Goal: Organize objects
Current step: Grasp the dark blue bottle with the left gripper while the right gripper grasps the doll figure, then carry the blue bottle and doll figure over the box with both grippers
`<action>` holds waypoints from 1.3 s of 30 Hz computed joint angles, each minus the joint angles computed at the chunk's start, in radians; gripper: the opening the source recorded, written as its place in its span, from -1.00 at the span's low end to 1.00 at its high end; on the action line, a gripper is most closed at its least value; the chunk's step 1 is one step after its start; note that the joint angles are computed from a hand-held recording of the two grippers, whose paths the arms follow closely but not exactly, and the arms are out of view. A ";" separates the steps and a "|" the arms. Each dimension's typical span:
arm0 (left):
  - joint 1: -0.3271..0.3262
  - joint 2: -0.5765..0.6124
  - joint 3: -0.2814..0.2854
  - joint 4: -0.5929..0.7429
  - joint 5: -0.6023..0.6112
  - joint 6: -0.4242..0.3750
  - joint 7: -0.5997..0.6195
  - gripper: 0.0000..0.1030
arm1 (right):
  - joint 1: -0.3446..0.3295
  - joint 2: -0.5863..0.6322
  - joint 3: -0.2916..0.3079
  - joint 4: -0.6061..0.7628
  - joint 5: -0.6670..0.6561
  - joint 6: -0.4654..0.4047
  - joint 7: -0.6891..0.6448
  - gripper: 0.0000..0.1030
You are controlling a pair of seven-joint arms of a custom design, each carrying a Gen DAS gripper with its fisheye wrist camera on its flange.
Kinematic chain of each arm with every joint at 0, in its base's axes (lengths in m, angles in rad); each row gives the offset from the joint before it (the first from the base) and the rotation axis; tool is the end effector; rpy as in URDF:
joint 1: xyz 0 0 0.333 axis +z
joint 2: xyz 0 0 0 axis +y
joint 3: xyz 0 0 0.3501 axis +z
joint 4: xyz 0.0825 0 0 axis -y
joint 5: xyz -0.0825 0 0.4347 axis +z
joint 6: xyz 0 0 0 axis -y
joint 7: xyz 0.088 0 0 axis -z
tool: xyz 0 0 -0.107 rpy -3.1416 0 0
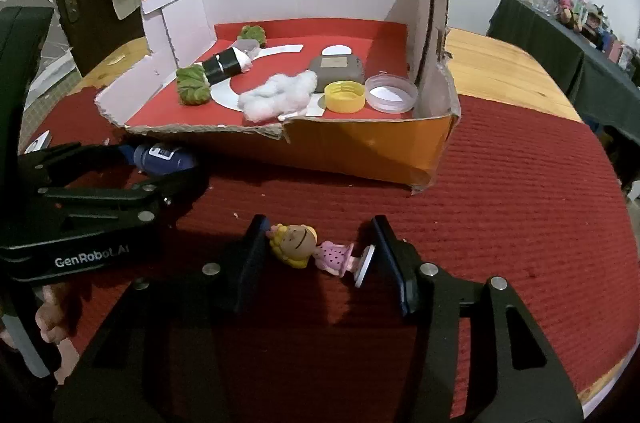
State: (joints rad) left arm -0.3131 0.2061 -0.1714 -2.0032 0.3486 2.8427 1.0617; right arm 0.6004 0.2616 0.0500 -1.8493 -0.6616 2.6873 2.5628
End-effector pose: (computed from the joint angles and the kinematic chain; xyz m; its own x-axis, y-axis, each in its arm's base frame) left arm 0.5986 -0.3287 0.4318 -0.2767 -0.9590 0.0612 -0.7737 0.1846 -0.6061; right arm 0.5580 0.4459 0.4500 0.1831 -0.9821 -0.0436 -0.7552 -0.1122 -0.6458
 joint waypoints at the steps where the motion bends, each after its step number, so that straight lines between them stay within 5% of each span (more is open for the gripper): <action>1: 0.011 -0.006 -0.010 -0.008 -0.024 0.004 0.022 0.22 | 0.001 -0.001 0.000 -0.001 -0.001 0.002 0.000 -0.03; 26: 0.079 -0.126 -0.062 -0.149 -0.328 0.058 0.291 0.21 | 0.016 0.015 0.019 0.033 0.115 0.050 -0.130 -0.03; 39: 0.079 -0.147 -0.061 -0.174 -0.391 0.074 0.339 0.21 | 0.027 0.023 0.016 0.042 0.154 0.056 -0.171 -0.03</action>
